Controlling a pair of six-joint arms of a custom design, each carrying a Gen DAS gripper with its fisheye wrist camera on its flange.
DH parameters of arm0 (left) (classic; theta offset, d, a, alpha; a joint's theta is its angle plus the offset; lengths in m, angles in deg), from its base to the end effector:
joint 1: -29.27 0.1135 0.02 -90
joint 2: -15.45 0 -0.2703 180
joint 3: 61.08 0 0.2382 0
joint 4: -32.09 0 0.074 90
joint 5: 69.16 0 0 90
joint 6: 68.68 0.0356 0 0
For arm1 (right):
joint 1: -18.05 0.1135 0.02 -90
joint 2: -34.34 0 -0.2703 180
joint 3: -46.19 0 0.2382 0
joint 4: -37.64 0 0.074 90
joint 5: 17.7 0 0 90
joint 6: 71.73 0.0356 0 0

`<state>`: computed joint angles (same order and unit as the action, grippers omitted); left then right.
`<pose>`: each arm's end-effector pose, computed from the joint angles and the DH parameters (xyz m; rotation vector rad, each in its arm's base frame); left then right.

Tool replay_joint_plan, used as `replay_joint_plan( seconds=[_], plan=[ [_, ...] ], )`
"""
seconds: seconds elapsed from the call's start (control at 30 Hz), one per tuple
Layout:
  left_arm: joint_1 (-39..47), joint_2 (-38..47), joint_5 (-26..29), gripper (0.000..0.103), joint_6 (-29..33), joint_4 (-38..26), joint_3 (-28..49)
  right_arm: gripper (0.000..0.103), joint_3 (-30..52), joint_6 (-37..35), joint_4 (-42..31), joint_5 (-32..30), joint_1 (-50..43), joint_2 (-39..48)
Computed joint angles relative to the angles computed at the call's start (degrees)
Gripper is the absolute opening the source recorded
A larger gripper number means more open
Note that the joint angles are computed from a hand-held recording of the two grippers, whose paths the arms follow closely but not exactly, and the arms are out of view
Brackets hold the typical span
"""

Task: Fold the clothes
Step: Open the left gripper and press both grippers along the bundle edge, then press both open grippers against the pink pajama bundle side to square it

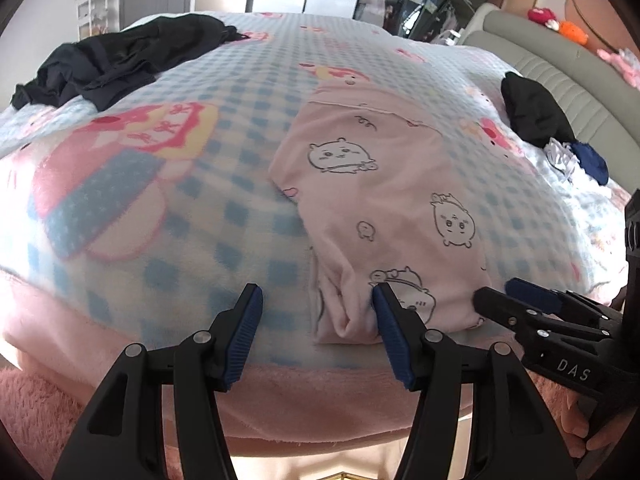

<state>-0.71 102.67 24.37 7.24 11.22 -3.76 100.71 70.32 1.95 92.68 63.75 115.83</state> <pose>0.2437 -0.1431 0.1799 0.3728 2.4712 -0.4054 0.1776 0.1643 0.1774 0.2536 2.5509 0.1664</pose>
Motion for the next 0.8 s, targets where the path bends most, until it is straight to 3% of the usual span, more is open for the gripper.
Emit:
replay_joint_plan(
  seconds=[0.17, 0.27, 0.4, 0.5, 0.63, 0.8],
  plan=[
    [1.7, -3.7, 1.2, 0.06, -3.3, 2.0, -2.7, 0.056, -1.0, 2.8, -3.2, 2.6, -0.7, -4.1],
    [1.6, -5.8, 4.0, 0.059, -2.4, 4.6, -4.4, 0.056, -4.8, 2.3, -0.2, 1.3, -2.2, -9.0],
    [0.0, -4.8, 2.5, 0.06, -1.5, 4.8, -3.4, 0.056, -7.2, -0.9, 3.4, -1.0, -2.7, -12.0],
    [-0.6, -0.6, -0.8, 0.059, -1.2, 1.3, -1.0, 0.056, -5.1, -2.0, 3.1, -0.7, 0.3, -9.1],
    [1.0, -0.6, 1.3, 0.06, -1.9, 1.3, -0.9, 0.056, -2.7, -2.5, 3.2, -0.8, 1.0, -1.9],
    [1.1, 0.9, 1.0, 0.06, -1.5, 2.2, -0.6, 0.056, -4.4, -3.1, 5.4, -1.6, -0.3, -1.4]
  ],
)
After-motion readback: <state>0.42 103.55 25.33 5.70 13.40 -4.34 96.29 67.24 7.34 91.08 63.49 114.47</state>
